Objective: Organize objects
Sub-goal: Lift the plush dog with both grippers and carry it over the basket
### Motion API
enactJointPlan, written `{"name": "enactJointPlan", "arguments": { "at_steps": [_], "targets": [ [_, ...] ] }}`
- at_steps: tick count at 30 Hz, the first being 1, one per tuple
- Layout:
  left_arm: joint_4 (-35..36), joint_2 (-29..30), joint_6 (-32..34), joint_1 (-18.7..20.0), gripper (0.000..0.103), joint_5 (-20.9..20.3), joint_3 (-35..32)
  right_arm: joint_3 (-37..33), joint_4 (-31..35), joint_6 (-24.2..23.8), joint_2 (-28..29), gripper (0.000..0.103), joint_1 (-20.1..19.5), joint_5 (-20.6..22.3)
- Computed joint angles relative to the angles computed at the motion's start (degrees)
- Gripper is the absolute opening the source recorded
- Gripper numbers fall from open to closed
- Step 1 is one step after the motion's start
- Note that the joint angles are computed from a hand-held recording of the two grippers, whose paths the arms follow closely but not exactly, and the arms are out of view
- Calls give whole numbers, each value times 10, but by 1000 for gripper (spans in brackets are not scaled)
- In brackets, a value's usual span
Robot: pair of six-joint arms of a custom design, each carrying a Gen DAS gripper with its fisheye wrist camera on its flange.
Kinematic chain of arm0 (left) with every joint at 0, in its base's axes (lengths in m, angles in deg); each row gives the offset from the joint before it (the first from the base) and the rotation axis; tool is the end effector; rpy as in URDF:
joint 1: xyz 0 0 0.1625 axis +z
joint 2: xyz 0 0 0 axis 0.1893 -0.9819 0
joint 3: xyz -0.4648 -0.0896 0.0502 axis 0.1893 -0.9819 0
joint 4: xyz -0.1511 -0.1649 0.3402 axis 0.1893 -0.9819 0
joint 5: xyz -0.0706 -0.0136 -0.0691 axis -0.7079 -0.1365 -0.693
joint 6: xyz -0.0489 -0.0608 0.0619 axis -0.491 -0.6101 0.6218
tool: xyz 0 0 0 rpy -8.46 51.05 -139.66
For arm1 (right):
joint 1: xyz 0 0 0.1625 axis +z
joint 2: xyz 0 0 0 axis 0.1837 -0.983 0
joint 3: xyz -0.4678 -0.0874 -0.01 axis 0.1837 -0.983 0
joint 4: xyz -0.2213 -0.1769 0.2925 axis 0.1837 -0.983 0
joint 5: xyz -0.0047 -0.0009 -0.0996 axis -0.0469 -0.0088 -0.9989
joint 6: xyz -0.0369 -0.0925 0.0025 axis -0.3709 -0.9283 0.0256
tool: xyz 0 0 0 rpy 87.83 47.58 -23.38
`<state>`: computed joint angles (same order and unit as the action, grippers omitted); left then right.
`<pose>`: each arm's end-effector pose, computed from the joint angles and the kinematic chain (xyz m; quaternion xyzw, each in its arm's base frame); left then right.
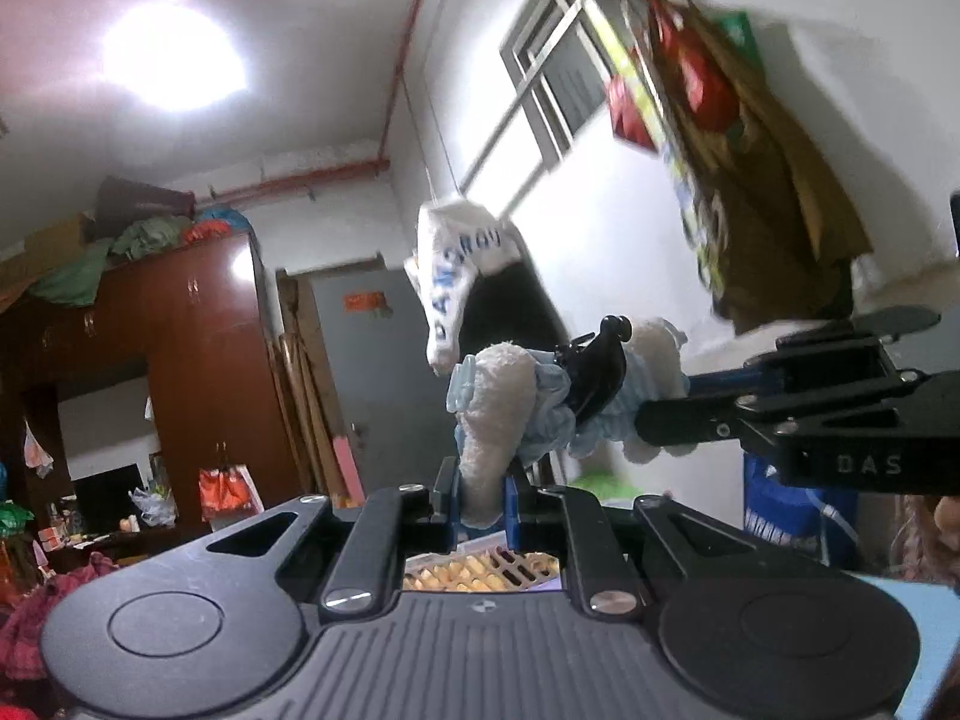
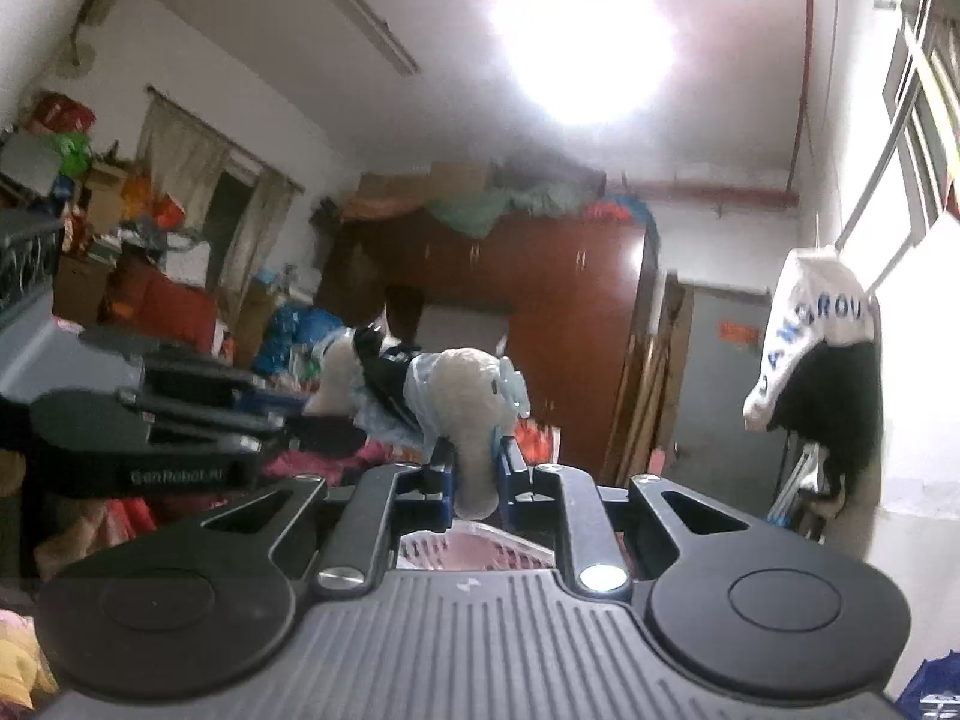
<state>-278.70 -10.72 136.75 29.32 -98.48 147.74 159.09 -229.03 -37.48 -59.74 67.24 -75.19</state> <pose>-0.3255 -0.5515 0.0359 0.3383 0.5856 -0.6273 0.3862 0.0718 -0.6454 0.2916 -0.6118 0.6135 -0.4992 0.0080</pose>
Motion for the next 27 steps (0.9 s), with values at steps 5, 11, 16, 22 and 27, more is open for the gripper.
{"name": "enactJointPlan", "arguments": {
  "at_steps": [5, 11, 16, 22, 27],
  "targets": [
    [182, -8, -80, 39, 17, 59, -77, -95, 16, 74, 50, 16, 44, -122],
    [431, -22, -268, 82, 17, 83, -132, -193, 61, 149, 104, 16, 84, -264],
    [547, -21, -348, 97, 17, 85, -161, -232, 110, 206, 114, 17, 85, -322],
    [634, -7, -383, 103, 17, 100, -199, -230, 104, 226, 109, 17, 85, -364],
    [718, -6, -445, 112, 17, 123, -221, -269, 142, 236, 127, 17, 101, -412]
  ]
}}
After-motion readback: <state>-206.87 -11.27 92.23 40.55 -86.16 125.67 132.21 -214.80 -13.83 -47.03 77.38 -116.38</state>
